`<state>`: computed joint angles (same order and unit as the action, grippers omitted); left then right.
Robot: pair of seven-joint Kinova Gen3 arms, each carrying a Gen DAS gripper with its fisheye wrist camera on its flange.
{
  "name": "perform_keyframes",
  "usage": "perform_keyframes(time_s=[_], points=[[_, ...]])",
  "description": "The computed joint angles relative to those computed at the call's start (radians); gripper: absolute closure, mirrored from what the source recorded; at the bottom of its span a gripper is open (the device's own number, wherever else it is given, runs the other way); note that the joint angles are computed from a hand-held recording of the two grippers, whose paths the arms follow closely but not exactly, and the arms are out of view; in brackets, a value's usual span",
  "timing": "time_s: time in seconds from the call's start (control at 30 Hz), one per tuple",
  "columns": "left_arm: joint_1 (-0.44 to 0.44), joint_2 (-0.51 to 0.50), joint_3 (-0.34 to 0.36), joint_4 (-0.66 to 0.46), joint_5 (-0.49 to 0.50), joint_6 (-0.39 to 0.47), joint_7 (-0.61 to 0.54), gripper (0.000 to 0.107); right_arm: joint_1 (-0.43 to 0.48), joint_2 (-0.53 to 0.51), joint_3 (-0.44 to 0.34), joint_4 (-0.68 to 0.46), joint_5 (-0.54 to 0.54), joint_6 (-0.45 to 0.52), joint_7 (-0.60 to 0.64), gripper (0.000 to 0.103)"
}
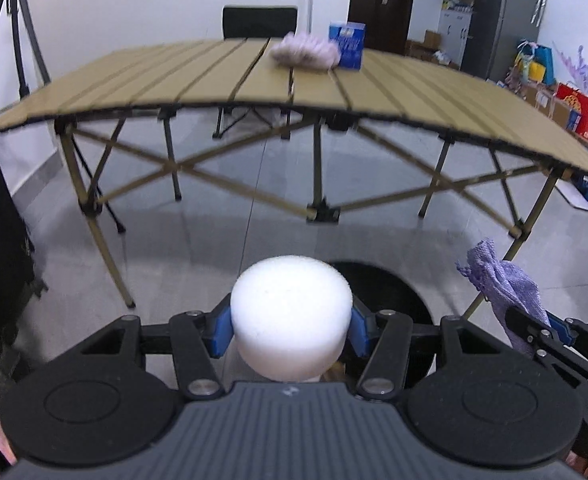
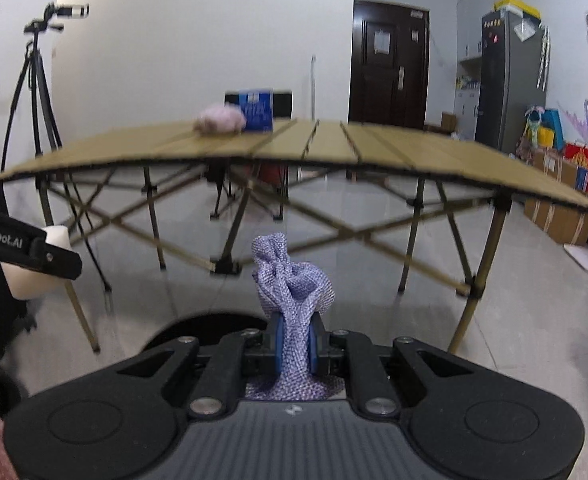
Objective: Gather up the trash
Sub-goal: 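Carry the purple bag and white sponge in both tools down over the black bin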
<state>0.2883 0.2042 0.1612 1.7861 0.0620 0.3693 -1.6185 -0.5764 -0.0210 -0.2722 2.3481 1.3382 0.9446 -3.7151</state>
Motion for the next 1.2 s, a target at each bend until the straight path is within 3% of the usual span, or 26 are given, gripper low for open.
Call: perform_keyframes(time_s=[0.4,0.8,1.2], points=[[0.002,0.102,-0.03,0.001,-0.032,0.069,0.021,0.051,0.016,0.054,0.03,-0.01,-0.157,-0.143,0.11,0.091],[-0.01,0.202,-0.043,-0.101,-0.056,0.207,0.03,0.052,0.051,0.11,0.087,-0.037,-0.263,-0.254,0.244,0.092],[0.003,0.239,-0.049,-0.158,-0.063,0.286,0.032,0.052,0.072,0.101,0.107,-0.018,-0.243,-0.258,0.19,0.092]])
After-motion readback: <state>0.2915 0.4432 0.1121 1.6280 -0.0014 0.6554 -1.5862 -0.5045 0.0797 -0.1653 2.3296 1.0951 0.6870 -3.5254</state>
